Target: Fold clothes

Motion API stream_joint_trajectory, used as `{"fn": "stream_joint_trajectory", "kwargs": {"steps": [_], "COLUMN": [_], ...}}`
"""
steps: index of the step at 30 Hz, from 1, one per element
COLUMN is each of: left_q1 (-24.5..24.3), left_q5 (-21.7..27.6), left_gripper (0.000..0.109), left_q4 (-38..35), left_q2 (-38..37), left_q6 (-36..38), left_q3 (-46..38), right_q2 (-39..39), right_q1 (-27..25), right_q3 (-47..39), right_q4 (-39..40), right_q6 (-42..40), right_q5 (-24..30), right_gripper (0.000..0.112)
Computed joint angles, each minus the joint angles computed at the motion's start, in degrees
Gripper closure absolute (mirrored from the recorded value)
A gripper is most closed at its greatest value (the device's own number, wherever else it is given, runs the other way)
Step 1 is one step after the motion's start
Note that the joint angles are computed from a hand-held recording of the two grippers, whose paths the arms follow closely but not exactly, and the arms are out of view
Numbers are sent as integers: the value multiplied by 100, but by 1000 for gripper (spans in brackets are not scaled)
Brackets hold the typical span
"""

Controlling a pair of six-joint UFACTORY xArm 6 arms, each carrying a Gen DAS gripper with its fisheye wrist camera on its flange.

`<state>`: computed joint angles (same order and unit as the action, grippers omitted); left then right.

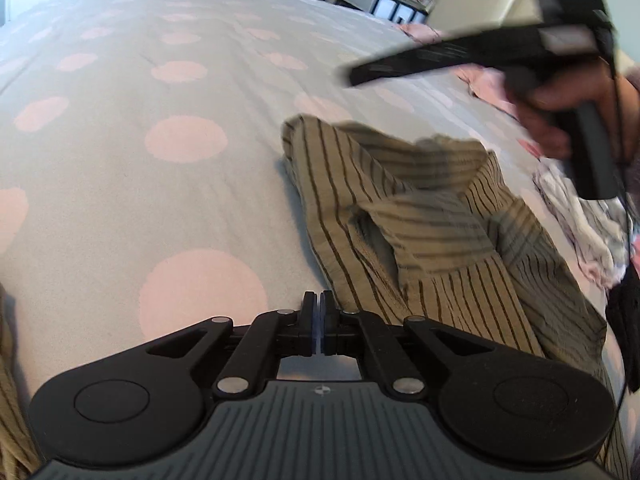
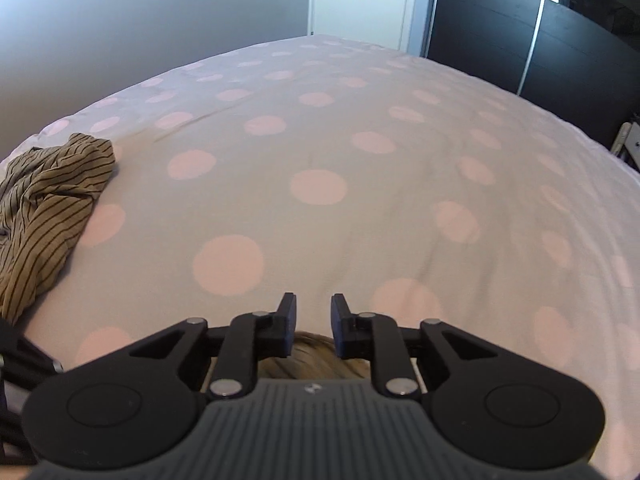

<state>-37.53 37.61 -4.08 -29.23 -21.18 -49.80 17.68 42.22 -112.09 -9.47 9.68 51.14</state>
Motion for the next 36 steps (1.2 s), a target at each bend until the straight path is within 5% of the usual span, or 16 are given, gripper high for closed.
{"fn": "stream_joint_trajectory", "kwargs": {"steps": [3,5,7,12,16,20,23,25,30,32,36], "left_q1": [127,172,214,297,235,195,191,167,51,16,-14], "left_q5": [-267,-549,-935,-1575,-1793,-1698,-1748,-1502,-982,-839,-675], "left_gripper": [104,82,72,68,65,69,92,99,100,92,76], "left_q4": [53,123,271,248,468,902,1042,1535,2353,2592,3146], "left_q2": [-39,36,133,730,1143,1457,1608,1780,2041,2040,1762], "left_q6": [-233,-421,-575,-1112,-1312,-1499,-1586,-1927,-2496,-2657,-3015], "left_q3": [20,-18,-5,-214,-445,-628,-668,-887,-1293,-1368,-1306], "right_q2": [-842,-1377,-1901,-2914,-3400,-3429,-3325,-3209,-2841,-2784,-3070], "right_q1": [-312,-543,-816,-1400,-1700,-1806,-1754,-1688,-1646,-1611,-1667], "right_q3": [911,1502,2117,3514,4401,4879,5041,5045,4753,4641,4681], "right_q4": [-111,-200,-203,186,909,1624,1944,1587,769,485,284], "right_q6": [32,92,252,565,439,260,34,259,999,1217,1368], "right_q5": [2,28,-24,-413,-890,-1389,-1741,-1919,-1776,-1642,-1544], "right_gripper": [83,82,81,80,64,65,99,108,109,106,86]}}
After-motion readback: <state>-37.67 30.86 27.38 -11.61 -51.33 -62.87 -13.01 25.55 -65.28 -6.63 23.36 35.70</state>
